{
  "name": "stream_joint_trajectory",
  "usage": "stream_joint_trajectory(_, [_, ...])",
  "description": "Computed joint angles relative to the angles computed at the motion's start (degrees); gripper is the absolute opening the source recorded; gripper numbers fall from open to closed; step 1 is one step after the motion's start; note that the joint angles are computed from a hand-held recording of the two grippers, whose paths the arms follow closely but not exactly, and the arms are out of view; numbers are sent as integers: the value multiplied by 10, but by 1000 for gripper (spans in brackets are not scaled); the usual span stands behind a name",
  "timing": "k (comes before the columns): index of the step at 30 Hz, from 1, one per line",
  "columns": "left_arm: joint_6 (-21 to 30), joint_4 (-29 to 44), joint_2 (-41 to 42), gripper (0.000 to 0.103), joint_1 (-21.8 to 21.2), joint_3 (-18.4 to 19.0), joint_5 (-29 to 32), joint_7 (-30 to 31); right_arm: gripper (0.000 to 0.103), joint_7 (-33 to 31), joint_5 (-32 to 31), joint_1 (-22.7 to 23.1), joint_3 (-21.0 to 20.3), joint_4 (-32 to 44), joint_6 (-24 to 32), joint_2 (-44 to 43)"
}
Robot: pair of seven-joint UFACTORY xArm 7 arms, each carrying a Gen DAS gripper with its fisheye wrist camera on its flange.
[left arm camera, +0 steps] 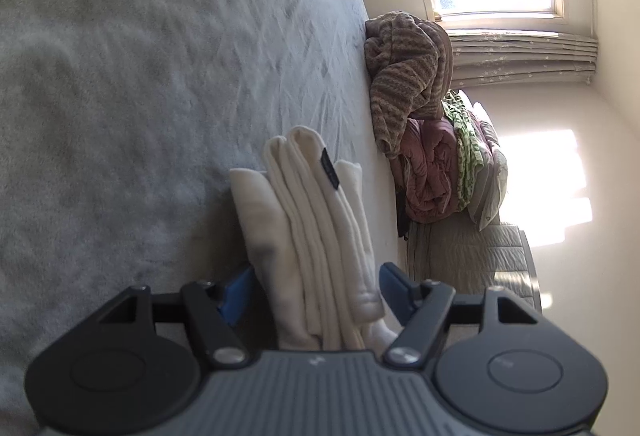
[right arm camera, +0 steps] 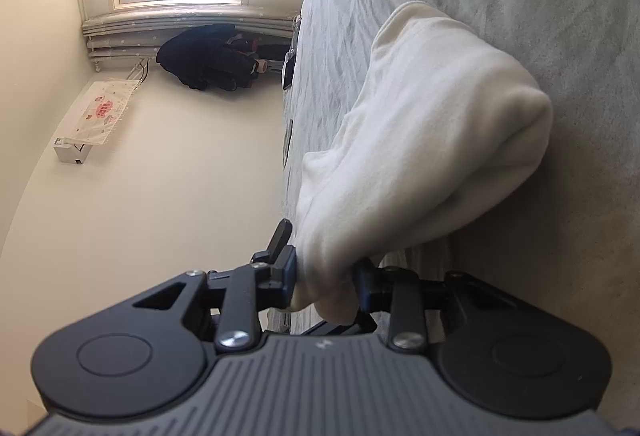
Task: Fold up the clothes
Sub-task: 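Grasp the folded sweatshirt end with the right gripper while the left gripper holds its edge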
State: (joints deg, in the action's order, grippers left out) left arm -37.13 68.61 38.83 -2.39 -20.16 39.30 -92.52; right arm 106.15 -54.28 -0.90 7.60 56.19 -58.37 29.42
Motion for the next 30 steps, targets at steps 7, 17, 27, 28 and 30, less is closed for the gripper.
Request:
stream_joint_trajectory(7, [10, 38, 23, 78, -16, 4, -9, 39, 34, -4, -18, 0, -3, 8, 7, 6])
stream_joint_trajectory(17, [106, 64, 18, 57, -10, -14, -43, 114, 33, -9, -26, 0, -4, 13, 10, 7])
stream_joint_trajectory(27, [190, 68, -14, 35, -48, 23, -100, 243, 30, -26, -49, 5, -5, 17, 45, 4])
stream_joint_trajectory(28, [197, 66, -23, 33, -69, 44, -112, 261, 30, -28, -50, 6, -5, 16, 49, 3])
stream_joint_trajectory(30, [204, 61, -34, 32, -99, 74, -134, 289, 29, -35, -50, 7, -4, 14, 55, 1])
